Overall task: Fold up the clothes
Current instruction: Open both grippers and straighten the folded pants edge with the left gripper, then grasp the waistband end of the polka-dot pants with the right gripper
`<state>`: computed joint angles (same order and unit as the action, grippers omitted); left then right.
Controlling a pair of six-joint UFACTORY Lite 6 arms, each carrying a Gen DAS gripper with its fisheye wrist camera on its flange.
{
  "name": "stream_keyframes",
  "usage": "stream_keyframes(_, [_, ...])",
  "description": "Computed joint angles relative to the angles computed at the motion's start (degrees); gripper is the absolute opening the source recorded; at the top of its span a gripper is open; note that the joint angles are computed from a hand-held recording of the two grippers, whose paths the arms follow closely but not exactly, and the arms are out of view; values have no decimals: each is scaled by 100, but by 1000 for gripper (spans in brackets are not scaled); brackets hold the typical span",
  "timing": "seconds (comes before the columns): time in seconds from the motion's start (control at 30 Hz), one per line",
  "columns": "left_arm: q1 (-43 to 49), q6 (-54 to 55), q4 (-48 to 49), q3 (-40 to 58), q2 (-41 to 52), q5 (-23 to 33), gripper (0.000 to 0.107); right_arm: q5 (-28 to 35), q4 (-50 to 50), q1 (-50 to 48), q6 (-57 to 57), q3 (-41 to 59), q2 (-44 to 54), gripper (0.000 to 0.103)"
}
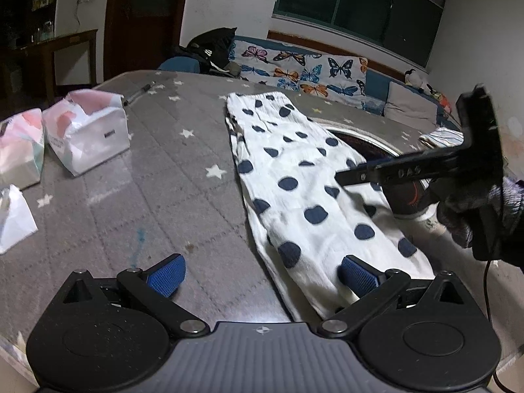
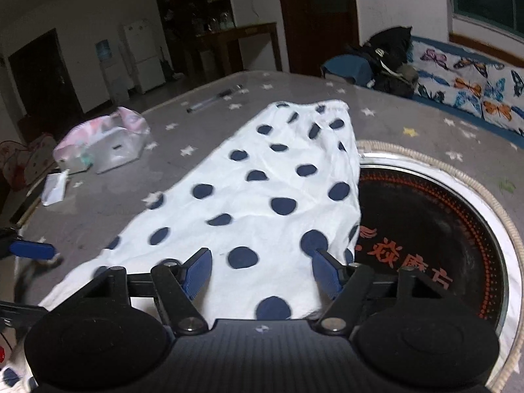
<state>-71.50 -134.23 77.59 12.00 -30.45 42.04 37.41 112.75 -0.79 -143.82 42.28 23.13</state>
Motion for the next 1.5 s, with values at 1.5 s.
stream_keyframes(1.5, [2428,-2217,4132,1148,2253,-1673,103,-1330,-4624,1289,5767,7633,4509,59])
